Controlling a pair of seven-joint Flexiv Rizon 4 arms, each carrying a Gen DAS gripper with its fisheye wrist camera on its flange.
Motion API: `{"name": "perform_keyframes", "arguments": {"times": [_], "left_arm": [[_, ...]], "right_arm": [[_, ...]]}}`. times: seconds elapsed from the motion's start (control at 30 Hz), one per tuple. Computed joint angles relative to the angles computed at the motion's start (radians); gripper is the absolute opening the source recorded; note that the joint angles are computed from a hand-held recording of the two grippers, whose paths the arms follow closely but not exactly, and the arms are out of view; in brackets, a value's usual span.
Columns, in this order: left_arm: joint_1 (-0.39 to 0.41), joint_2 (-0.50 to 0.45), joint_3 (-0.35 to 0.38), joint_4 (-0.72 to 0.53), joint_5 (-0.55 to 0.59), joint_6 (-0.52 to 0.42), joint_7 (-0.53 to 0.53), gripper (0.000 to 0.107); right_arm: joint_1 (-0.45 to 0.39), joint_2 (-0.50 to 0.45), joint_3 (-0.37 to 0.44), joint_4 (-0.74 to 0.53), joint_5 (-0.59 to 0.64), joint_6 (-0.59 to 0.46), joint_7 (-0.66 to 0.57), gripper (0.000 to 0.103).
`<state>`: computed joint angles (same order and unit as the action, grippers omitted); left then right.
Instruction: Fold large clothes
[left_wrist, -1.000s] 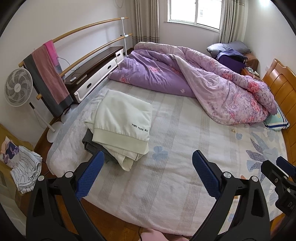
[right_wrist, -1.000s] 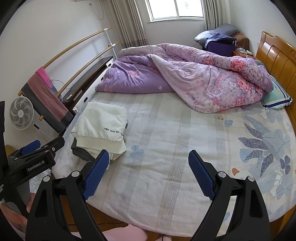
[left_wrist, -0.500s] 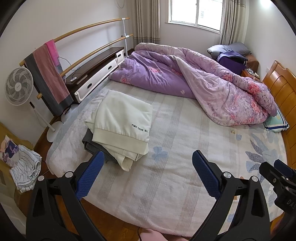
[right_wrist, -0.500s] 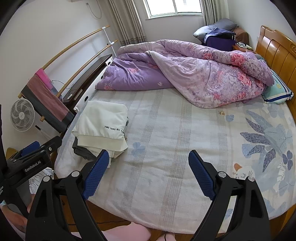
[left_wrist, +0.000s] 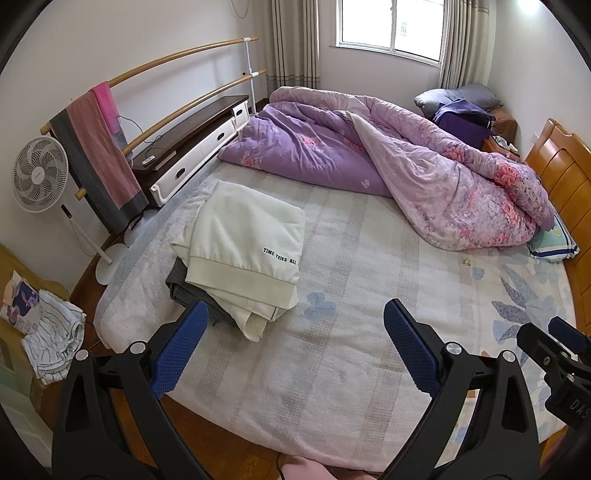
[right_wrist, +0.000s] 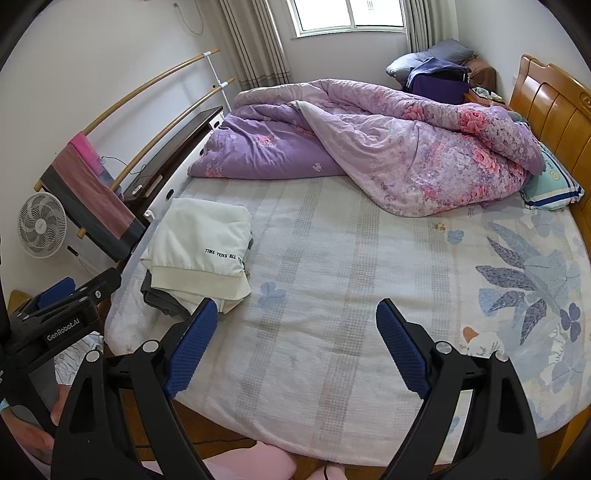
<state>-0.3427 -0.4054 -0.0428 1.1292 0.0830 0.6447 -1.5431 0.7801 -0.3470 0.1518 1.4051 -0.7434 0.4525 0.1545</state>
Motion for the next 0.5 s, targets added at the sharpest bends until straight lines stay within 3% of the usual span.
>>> {"name": "perform_keyframes", "arguments": {"times": [0.33, 0.5], "left_arm": [[-0.008, 0.006, 0.004, -0.001, 0.013, -0.007, -0.023, 0.096], [-0.004, -0.011, 0.002, -0.032, 0.002, -0.056, -0.040, 0.096]], "right_arm": [[-0.017, 0.020, 0.007, 0.028, 0.013, 0.017, -0.010, 0.084], [-0.025, 0.025, 0.010, 0.039, 0.017, 0.026, -0.005, 0.084]]}}
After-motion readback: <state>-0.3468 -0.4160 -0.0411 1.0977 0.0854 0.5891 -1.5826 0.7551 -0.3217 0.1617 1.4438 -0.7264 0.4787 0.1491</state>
